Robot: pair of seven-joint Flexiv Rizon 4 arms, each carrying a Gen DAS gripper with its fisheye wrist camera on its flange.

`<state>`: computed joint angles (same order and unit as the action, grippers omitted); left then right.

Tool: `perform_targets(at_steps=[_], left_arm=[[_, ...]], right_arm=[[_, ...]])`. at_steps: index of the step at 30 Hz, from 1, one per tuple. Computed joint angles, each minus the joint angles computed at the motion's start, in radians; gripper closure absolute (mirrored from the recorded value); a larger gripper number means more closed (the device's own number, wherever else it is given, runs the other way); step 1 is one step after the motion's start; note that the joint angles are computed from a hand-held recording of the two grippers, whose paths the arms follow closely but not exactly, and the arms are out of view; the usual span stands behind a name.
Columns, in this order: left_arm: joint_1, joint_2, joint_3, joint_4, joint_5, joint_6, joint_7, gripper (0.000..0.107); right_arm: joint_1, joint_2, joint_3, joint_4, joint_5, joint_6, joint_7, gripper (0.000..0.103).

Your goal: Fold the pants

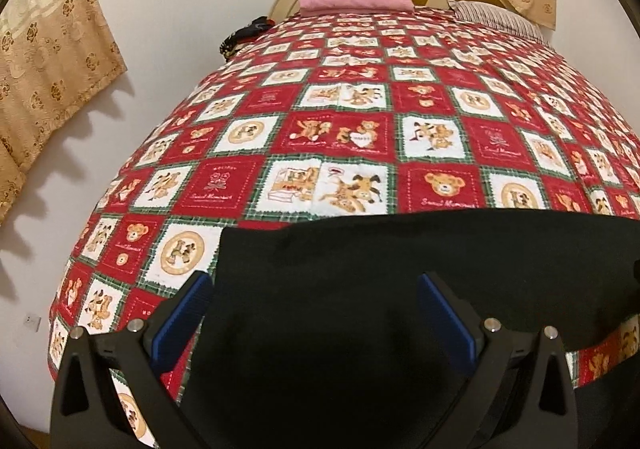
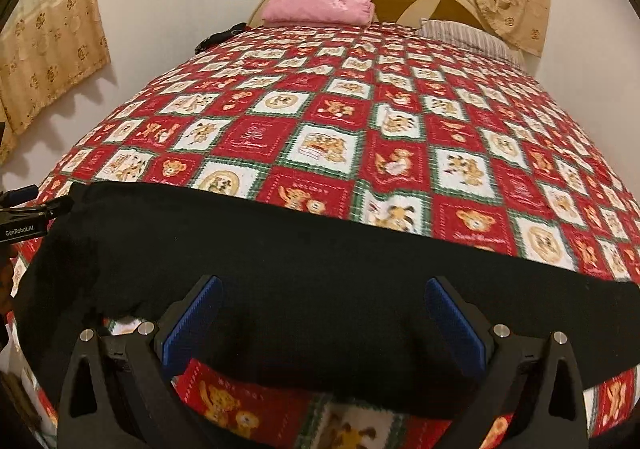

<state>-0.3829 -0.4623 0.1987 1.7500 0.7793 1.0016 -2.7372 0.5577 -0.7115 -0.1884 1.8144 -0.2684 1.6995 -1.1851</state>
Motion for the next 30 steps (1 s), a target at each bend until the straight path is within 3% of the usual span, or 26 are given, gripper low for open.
perform_targets(at_steps=[5,20,25,30], left_arm=[[0.012,-0.023,-0.007,-0.014,-0.020,0.009,0.040,0.004],[0.038,-0.043,0.023,0.001,-0.082,0.064,0.103,0.004],[0.125,-0.037,0.006,0.065,-0.179,0.151,0.199,0.004],[0.257,-0.034,-0.036,0.186,-0.373,0.351,0.302,0.004]], right_arm=[[-0.055,-0.026,0.079,-0.068,-0.035,-0.045,-0.024,0.001],[-0.095,-0.093,0.154,-0.184,-0.109,-0.082,-0.097,0.001],[-0.125,-0.139,0.209,-0.258,-0.145,-0.132,-0.179,0.001],[-0.175,-0.194,0.313,-0.364,-0.152,-0.250,-0.297,0.004]])
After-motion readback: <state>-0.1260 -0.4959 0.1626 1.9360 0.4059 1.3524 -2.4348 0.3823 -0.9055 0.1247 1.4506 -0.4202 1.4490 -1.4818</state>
